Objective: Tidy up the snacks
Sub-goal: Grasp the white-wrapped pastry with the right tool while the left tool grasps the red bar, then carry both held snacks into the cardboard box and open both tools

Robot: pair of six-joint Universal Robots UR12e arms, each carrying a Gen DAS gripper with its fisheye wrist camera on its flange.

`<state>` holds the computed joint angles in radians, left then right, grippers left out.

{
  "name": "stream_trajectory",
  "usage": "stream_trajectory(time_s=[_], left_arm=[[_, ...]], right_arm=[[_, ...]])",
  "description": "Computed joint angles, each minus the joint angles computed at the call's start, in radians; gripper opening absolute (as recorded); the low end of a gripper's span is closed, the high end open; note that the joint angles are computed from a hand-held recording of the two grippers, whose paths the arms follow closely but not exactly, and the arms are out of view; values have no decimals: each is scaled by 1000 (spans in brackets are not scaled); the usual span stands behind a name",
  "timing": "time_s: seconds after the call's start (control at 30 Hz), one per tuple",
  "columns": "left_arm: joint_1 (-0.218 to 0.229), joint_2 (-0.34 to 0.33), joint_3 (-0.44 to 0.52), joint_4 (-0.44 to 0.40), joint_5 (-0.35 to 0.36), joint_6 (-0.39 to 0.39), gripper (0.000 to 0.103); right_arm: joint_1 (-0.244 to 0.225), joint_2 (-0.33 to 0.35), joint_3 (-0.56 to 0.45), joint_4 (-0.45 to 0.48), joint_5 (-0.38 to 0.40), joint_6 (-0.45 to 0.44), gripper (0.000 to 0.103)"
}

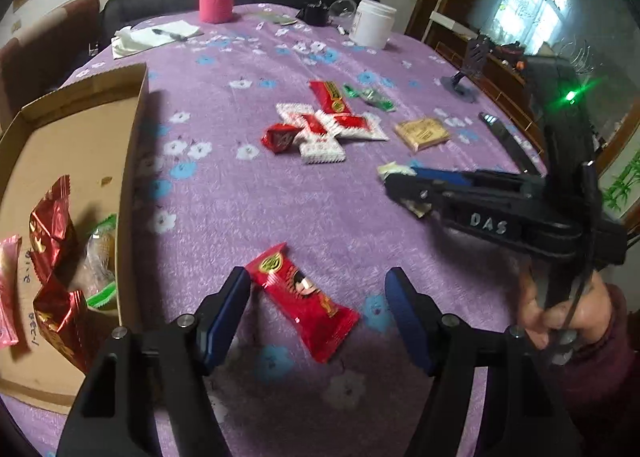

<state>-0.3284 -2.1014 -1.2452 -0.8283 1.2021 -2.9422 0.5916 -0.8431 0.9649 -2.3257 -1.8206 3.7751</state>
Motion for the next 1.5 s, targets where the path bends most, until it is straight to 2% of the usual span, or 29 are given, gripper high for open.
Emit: stream_trajectory(time_s=[0.13,0.27,0.33,0.37,0.4,0.6,0.73,0.77,0.87,0.97,1.03,1.07,1.1,1.17,1.23,1.27,1.3,1.33,1.5], left_arm=[[-6,1,0,-14,16,-4,70],[-24,-12,16,-19,68,5,69],[-31,-19,21,-2,89,8,49],[-34,-21,22,10,102,12,28],[-31,-24,25,10,85,11,20],[-10,-17,12,24,26,-39,19],[16,-7,4,52,-49,-92,19],[26,-3,0,65,-75,-110,19],[52,5,-8,105,-125,-168,19],[77,13,-20,130,-173,-222,19],[85,20,-32,147,-176,-231,19],[89,23,-37,155,-182,-236,19],[91,24,-40,161,-186,-240,19],[95,26,-45,173,-191,-249,19],[101,27,-48,189,-196,-263,19],[105,29,-51,197,-195,-268,19],[110,31,-54,208,-197,-277,19],[115,33,-57,217,-198,-285,19],[150,36,-65,268,-183,-352,19]], right_arm=[[0,-1,1,4,-1,3,29],[-2,-5,5,4,7,9,29],[-2,-3,1,11,6,8,29],[-1,-2,-2,15,4,6,29],[-1,-1,-5,20,1,4,29],[2,-11,9,20,2,-7,28],[1,-28,36,-21,8,12,27],[1,-30,39,-31,8,12,23],[3,-33,35,-61,19,0,22],[14,-15,-15,-14,-29,-30,22],[12,-11,-22,7,-28,-34,30],[11,-7,-31,41,-33,-33,48],[10,-6,-31,54,-34,-30,61],[4,-12,-8,36,0,-27,62],[-1,-13,4,29,36,-17,58],[0,-12,3,33,37,-16,38],[6,-6,-9,52,8,-22,25],[8,-2,-19,70,4,-24,25],[16,1,-34,45,-7,-19,24]])
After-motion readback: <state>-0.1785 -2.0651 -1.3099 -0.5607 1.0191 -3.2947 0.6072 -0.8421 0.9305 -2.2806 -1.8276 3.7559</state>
